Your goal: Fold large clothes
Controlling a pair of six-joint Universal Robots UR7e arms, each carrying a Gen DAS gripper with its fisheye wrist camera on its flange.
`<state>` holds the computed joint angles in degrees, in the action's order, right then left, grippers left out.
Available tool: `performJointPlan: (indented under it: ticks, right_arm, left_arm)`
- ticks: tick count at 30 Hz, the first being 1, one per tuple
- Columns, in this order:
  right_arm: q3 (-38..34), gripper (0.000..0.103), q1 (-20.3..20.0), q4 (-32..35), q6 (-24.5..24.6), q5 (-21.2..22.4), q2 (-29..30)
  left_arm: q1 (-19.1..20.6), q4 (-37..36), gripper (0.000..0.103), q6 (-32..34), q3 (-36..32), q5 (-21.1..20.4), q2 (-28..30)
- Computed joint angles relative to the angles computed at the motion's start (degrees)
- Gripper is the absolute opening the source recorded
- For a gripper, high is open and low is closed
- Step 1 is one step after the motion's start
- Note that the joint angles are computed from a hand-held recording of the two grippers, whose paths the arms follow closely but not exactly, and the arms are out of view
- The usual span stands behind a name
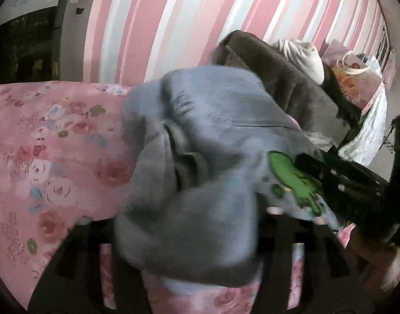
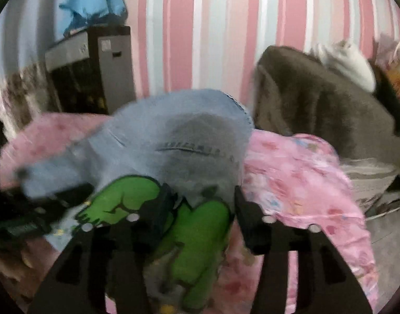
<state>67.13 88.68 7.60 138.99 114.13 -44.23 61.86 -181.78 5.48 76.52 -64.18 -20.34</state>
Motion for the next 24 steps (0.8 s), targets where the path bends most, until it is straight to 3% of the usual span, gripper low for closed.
performJointPlan:
  ticks: [3,6,8,9,10,12,15,18,20,24]
  right_arm:
    - [2.1,0.060,-0.6,-1.3,4.2,-0.8,-1.1]
    - [4.4,0.065,-0.4,-3.5,5.1,0.1,-2.4]
    - [7.8,0.080,-0.3,-6.0,5.5,0.5,-4.2]
    - [10.5,0.094,0.2,-8.5,5.3,1.7,-5.8]
    - [13.3,0.096,0.7,-10.5,5.6,2.5,-7.4]
    - [21.0,0.097,1.7,-15.2,7.4,1.0,-12.1]
    - [32.1,0.101,3.8,-24.9,6.7,-0.5,-18.0]
    - [47.0,0.101,5.3,-39.6,3.4,-6.0,-25.4]
    - [53.2,0.101,5.5,-48.2,0.8,-8.7,-27.2]
    - [59.0,0.101,4.2,-53.0,-1.7,-14.6,-28.4]
  left_arm:
    - [-0.1,0.2,0.071,0.8,0.3,0.8,-0.3]
    - [-0.4,-2.0,0.071,3.3,2.4,1.0,-1.3]
    - [-0.9,-5.6,0.071,6.1,5.7,1.2,-2.7]
    - [-1.2,-8.3,0.071,7.2,8.6,1.5,-4.2]
    - [-1.4,-10.7,0.072,7.3,10.9,1.2,-5.5]
    - [-2.7,-19.8,0.081,8.1,18.4,3.8,-9.2]
    - [-5.6,-37.8,0.099,16.5,28.7,10.8,-13.0]
    - [-7.5,-55.8,0.100,26.5,37.2,15.1,-15.5]
    - [-8.1,-66.9,0.100,29.9,42.1,16.2,-16.2]
    - [-9.0,-76.9,0.100,33.9,47.5,17.2,-16.2]
